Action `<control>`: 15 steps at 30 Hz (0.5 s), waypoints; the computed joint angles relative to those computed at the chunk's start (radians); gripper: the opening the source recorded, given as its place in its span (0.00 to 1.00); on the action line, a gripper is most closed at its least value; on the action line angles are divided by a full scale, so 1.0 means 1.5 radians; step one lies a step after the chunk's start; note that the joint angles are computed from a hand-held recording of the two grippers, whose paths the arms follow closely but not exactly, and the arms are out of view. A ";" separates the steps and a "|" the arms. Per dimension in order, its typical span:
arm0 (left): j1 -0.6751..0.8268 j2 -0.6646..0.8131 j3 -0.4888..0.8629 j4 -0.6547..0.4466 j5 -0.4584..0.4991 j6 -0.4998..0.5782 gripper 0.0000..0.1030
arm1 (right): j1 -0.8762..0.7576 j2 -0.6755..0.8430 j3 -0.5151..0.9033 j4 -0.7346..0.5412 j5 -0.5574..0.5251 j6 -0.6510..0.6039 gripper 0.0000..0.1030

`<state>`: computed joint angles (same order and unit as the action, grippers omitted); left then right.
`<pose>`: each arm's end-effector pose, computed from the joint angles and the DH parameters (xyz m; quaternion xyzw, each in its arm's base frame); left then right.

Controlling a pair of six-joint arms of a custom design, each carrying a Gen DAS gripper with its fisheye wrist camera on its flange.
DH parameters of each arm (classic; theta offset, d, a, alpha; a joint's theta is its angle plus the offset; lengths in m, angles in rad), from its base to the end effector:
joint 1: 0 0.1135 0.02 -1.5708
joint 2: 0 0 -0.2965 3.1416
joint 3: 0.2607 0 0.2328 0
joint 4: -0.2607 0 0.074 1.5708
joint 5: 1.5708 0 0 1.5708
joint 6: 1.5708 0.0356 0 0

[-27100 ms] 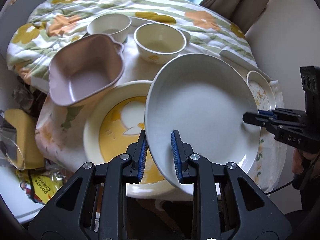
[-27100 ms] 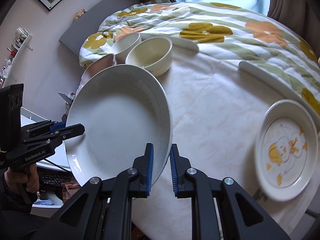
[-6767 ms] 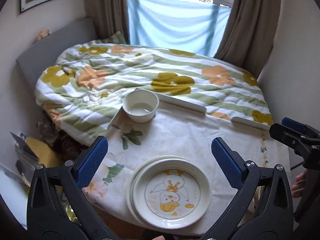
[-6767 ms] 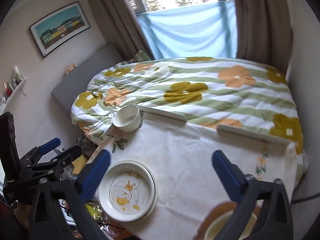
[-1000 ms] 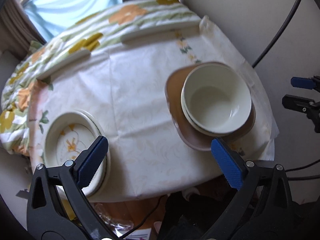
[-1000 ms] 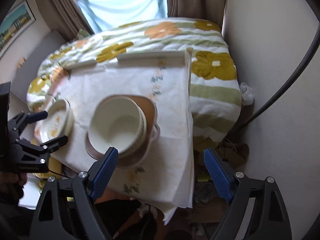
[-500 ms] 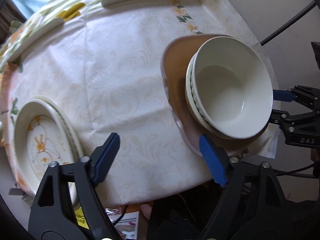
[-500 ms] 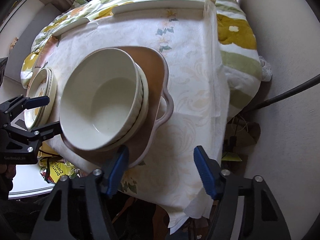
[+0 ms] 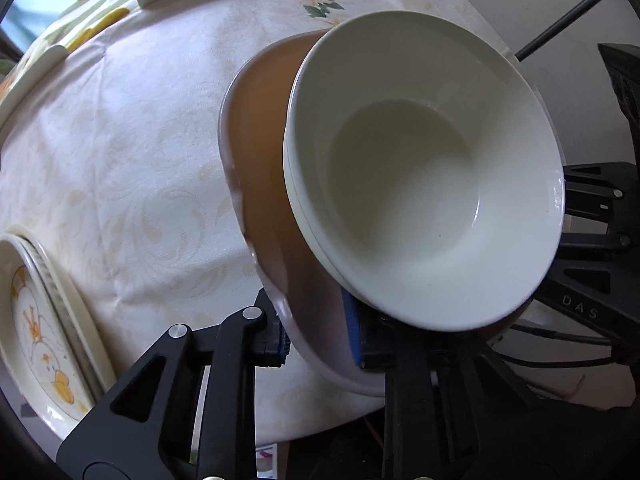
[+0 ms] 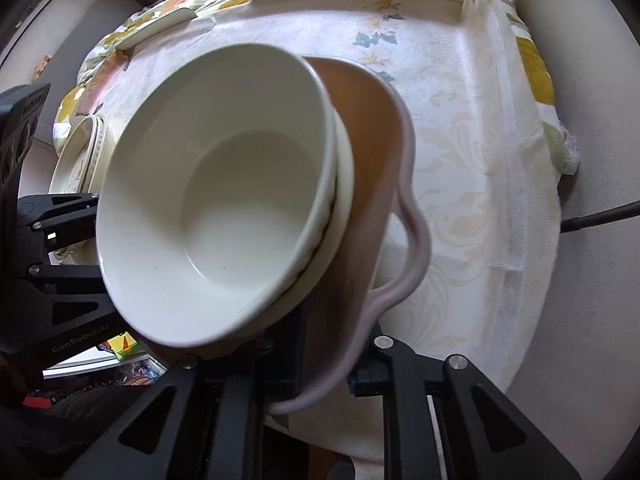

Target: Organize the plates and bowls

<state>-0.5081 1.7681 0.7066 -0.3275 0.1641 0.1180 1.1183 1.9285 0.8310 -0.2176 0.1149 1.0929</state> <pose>0.2242 -0.1315 0.1298 0.3127 0.9420 -0.0976 0.0729 0.1381 0.2747 0.1126 -0.0052 0.9902 0.0882 0.1080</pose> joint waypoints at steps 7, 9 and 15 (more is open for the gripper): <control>-0.050 -0.019 -0.033 0.062 -0.031 -0.030 0.16 | 0.033 -0.018 -0.033 0.036 0.063 0.021 0.14; -0.055 -0.032 -0.042 0.072 -0.038 -0.032 0.16 | 0.037 -0.023 -0.033 0.031 0.077 0.019 0.14; -0.023 -0.128 -0.057 0.023 -0.038 -0.023 0.16 | 0.041 -0.048 -0.004 -0.017 0.100 0.001 0.14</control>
<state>-0.5431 1.5758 0.6215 -0.2934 0.1077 0.0829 1.1804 1.8569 0.8252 -0.2426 0.2642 1.0946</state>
